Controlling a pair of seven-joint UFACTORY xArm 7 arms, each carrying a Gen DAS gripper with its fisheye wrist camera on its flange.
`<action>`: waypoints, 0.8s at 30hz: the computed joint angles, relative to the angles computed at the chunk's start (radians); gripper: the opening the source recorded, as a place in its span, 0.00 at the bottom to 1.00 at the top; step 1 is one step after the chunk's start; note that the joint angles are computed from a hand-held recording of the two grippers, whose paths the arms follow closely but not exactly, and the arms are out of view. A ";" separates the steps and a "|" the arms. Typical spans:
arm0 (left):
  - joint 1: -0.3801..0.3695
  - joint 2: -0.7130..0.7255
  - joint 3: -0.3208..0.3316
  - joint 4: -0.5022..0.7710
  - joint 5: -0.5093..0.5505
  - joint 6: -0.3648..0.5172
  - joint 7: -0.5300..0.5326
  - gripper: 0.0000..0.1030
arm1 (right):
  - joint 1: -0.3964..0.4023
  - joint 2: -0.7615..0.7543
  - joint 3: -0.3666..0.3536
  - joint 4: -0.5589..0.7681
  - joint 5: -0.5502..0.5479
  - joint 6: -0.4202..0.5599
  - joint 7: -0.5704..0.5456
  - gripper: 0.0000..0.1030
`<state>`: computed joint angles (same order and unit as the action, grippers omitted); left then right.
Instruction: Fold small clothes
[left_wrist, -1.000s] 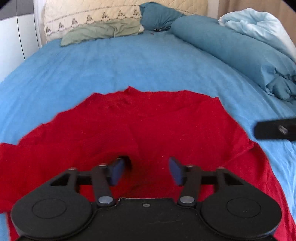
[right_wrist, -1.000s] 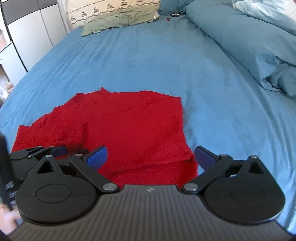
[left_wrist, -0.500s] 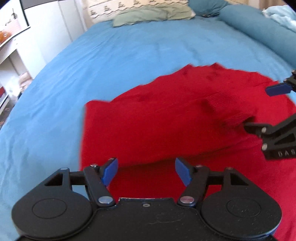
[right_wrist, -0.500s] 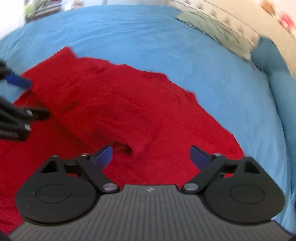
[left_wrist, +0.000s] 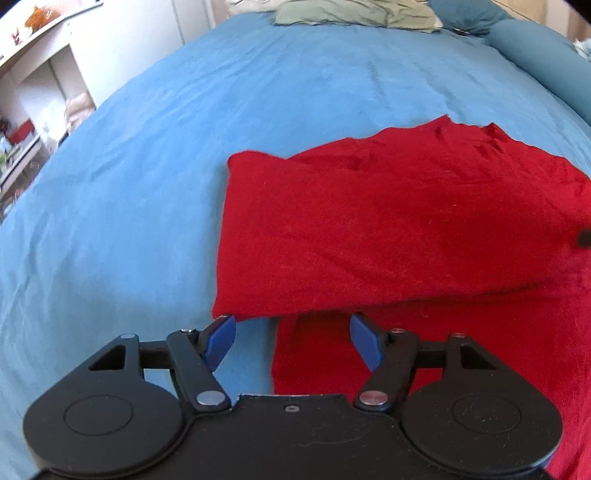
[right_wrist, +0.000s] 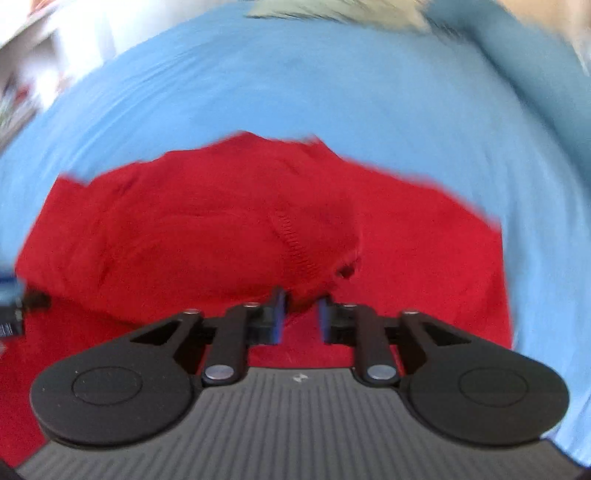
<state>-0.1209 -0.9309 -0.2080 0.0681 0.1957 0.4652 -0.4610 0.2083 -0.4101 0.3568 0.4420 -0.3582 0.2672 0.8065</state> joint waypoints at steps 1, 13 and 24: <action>-0.001 -0.002 0.005 -0.002 -0.005 0.000 -0.003 0.72 | 0.024 -0.009 -0.039 -0.036 0.047 -0.026 0.005 0.60; 0.045 -0.063 -0.019 -0.032 0.025 0.007 -0.029 0.72 | -0.117 -0.011 0.093 -0.101 0.140 -0.190 0.079 0.28; 0.125 0.061 -0.089 0.011 0.089 -0.076 -0.108 0.74 | -0.214 -0.231 0.011 -0.089 0.033 -0.051 0.038 0.22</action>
<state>0.0037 -0.8700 -0.2969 0.0794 0.2848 0.3896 -0.5693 -0.0054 -0.6415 0.3676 0.3532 -0.3247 0.2164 0.8446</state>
